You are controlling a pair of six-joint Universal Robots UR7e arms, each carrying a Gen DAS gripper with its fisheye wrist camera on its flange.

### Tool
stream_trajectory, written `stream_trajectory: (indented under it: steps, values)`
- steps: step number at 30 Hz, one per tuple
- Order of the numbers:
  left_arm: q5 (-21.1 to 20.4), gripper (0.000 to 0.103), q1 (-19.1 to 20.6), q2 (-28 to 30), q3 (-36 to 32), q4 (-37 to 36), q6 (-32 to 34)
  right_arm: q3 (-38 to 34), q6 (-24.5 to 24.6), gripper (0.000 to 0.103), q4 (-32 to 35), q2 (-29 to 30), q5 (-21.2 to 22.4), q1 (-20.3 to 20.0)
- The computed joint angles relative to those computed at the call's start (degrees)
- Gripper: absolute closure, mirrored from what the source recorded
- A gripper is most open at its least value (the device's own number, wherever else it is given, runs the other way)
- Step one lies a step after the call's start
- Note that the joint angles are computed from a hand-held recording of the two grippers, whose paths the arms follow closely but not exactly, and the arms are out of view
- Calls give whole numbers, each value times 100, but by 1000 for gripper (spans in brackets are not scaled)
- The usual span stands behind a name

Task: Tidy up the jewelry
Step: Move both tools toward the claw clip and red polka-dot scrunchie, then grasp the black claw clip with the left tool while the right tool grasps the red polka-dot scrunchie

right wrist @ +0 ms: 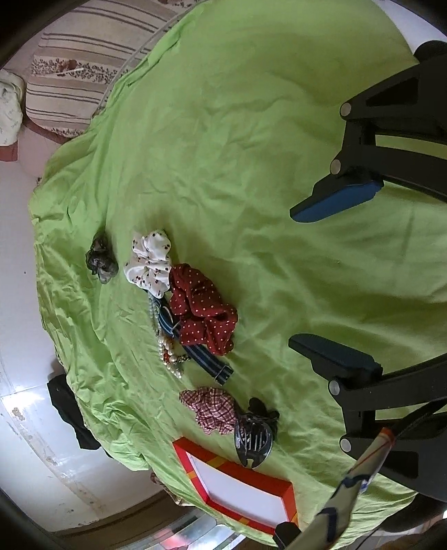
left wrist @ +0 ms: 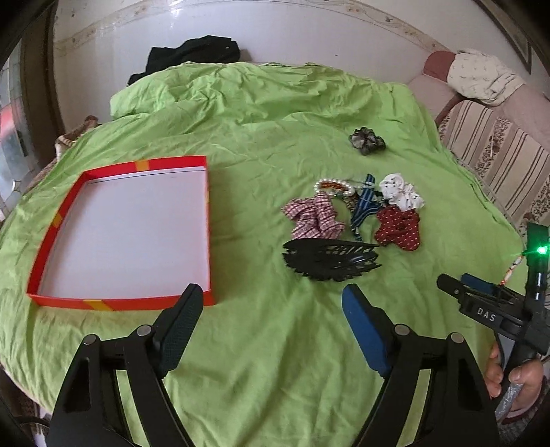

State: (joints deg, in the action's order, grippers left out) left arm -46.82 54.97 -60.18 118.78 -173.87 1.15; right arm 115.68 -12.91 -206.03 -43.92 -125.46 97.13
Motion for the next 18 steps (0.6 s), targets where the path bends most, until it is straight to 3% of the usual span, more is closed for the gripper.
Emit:
stream_trajectory:
  steps: [13,18]
  values:
    - [-1001,21,596,638,-971,646,-177,-400,181,31,364,-141,644,-311]
    - [-1530,21,795,860,-1299,776,-144,-655,329,25,632,-109,910,-420]
